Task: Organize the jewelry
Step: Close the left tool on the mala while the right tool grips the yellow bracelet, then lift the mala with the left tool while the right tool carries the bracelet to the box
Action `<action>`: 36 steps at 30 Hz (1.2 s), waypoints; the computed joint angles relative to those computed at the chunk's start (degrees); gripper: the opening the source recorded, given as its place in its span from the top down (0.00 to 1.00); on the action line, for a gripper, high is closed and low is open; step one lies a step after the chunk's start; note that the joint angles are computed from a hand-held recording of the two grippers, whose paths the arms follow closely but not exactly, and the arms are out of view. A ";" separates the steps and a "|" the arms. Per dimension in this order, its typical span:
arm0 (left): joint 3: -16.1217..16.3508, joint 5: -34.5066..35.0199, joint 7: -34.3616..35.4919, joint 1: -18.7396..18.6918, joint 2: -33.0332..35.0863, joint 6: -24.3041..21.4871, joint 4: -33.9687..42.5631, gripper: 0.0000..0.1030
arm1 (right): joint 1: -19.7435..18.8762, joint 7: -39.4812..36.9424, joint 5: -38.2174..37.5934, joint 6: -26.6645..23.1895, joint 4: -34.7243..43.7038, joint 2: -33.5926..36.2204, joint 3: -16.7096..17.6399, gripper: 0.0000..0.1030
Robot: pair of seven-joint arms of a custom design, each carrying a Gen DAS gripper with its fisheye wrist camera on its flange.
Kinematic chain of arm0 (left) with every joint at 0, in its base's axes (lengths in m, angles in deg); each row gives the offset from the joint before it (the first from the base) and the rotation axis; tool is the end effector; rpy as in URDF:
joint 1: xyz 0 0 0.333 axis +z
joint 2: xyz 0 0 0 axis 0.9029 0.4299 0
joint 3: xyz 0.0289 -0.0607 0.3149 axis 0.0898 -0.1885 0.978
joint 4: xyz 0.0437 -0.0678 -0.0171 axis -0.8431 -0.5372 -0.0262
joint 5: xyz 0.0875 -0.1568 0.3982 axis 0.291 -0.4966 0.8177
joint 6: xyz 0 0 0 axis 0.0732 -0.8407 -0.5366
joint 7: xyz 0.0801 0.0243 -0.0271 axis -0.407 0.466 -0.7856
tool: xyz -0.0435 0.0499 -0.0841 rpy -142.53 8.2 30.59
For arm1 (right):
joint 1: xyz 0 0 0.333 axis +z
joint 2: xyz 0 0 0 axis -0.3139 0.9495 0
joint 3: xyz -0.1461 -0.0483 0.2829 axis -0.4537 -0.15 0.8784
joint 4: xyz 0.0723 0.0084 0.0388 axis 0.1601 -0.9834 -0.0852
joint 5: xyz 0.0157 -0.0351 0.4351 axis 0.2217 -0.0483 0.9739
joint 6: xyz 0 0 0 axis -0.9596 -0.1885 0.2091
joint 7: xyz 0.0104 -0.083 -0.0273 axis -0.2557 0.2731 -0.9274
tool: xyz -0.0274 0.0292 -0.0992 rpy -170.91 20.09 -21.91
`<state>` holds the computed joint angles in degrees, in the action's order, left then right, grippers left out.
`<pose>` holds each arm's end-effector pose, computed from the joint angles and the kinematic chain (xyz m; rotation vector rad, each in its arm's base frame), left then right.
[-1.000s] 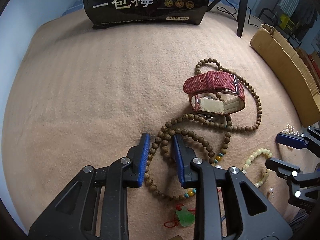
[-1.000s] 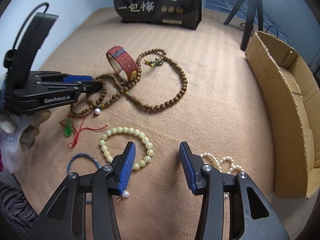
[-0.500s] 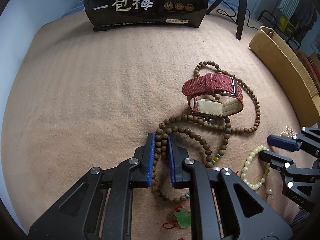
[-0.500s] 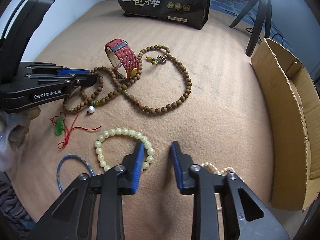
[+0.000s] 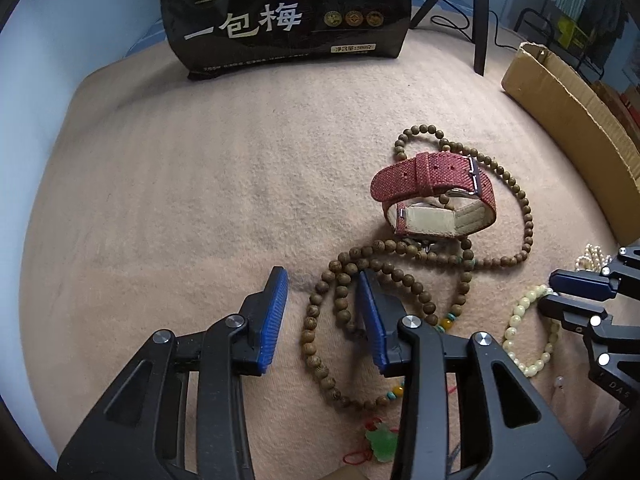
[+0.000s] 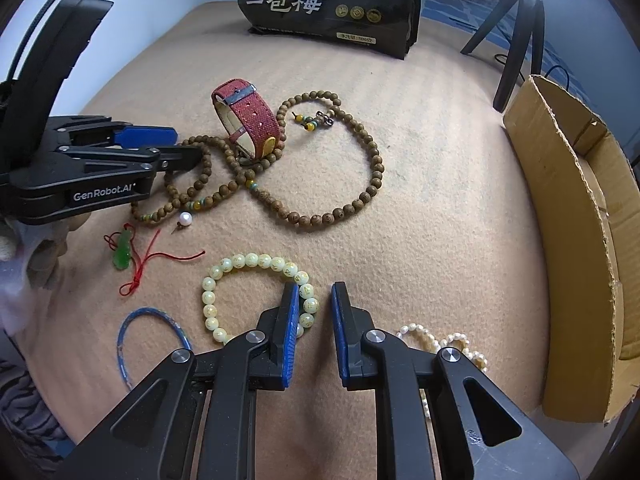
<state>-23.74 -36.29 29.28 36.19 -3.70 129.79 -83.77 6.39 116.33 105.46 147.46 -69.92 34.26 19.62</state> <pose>0.4830 -0.4421 0.4443 -2.2334 1.6206 -0.3445 0.5400 0.3669 0.4588 -2.6171 0.8166 -0.0498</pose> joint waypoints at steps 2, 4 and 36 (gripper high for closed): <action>0.16 0.52 0.05 0.04 0.40 0.26 0.12 0.64 | -0.02 0.06 0.18 0.01 0.04 0.11 0.02 0.86; 0.32 1.33 -0.31 0.00 0.73 1.00 0.16 0.72 | -0.01 0.18 0.05 0.06 0.18 0.29 0.02 0.86; -3.29 11.53 -12.32 -0.87 -6.83 5.57 3.40 0.97 | -1.03 -7.76 16.16 8.97 -6.15 -9.97 -2.89 0.94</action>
<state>-27.03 -24.76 16.96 35.32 -10.53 135.36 -80.37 5.35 108.57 121.62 156.42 -76.08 24.29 16.73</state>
